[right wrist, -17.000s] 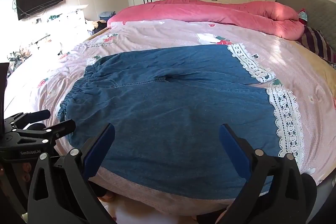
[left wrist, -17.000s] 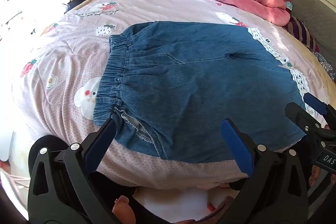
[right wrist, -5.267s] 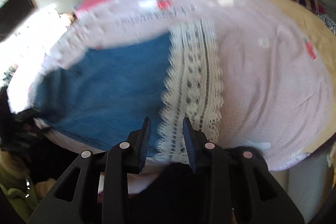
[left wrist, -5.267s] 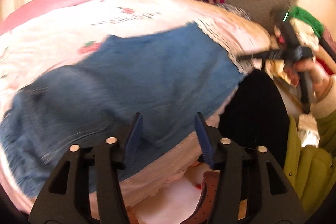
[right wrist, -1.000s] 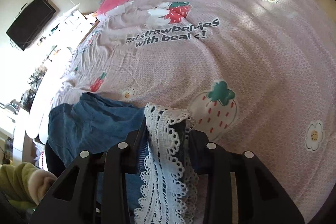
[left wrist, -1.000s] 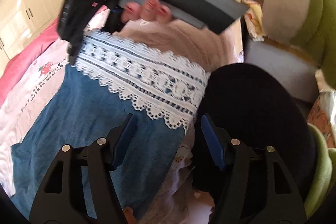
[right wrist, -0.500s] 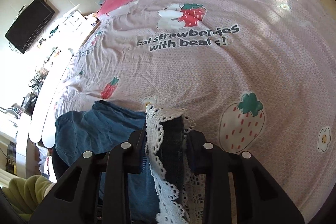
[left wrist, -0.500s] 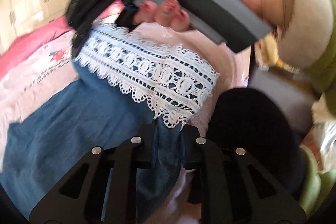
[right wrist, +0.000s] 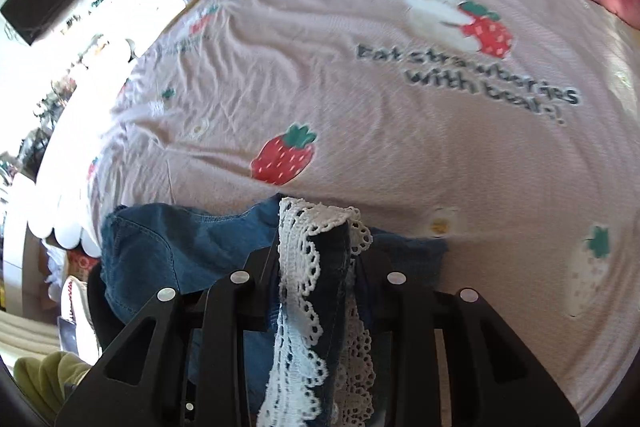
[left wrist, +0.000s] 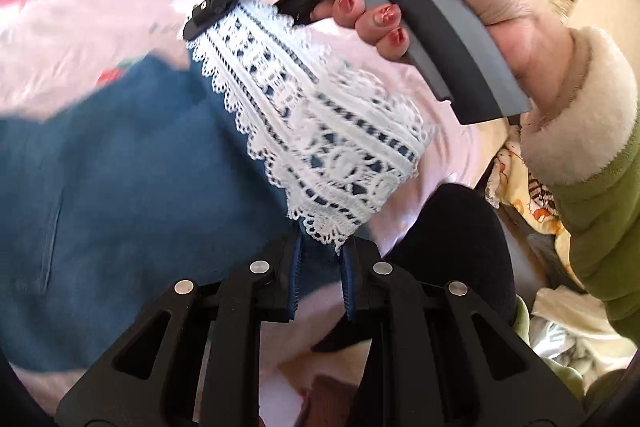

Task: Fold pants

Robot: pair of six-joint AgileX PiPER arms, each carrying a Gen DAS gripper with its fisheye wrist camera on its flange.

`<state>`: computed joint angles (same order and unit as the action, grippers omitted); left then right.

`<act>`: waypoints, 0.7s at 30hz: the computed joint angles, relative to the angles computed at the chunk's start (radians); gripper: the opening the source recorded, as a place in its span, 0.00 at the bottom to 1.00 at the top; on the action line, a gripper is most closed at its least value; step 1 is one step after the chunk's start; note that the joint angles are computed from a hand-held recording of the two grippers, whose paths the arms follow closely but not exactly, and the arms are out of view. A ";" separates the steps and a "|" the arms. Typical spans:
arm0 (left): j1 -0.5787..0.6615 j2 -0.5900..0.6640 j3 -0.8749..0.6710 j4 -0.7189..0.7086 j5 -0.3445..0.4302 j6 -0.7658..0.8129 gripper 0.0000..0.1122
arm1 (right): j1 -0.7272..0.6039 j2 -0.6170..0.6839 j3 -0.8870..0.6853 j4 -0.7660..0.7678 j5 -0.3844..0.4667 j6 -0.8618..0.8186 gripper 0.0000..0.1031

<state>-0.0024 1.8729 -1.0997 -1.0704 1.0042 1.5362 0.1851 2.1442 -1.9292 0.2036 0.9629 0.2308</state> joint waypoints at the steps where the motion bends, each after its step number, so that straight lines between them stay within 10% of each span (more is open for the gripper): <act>1: 0.024 0.009 -0.003 0.015 0.014 -0.013 0.08 | 0.017 0.030 -0.036 -0.017 0.014 0.023 0.27; 9: 0.080 0.063 -0.070 0.041 0.100 -0.068 0.08 | 0.059 0.107 -0.154 -0.043 0.060 0.105 0.32; 15: 0.101 0.071 -0.097 0.066 0.135 -0.126 0.10 | 0.051 0.006 -0.017 0.127 -0.077 -0.055 0.57; 21: 0.180 0.041 -0.096 0.068 0.134 -0.129 0.41 | 0.079 -0.136 0.173 0.024 -0.199 -0.053 0.63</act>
<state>0.1775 1.9142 -1.1956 -1.0020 1.1381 1.4068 0.2637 2.0084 -1.7563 0.2277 0.7640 0.1774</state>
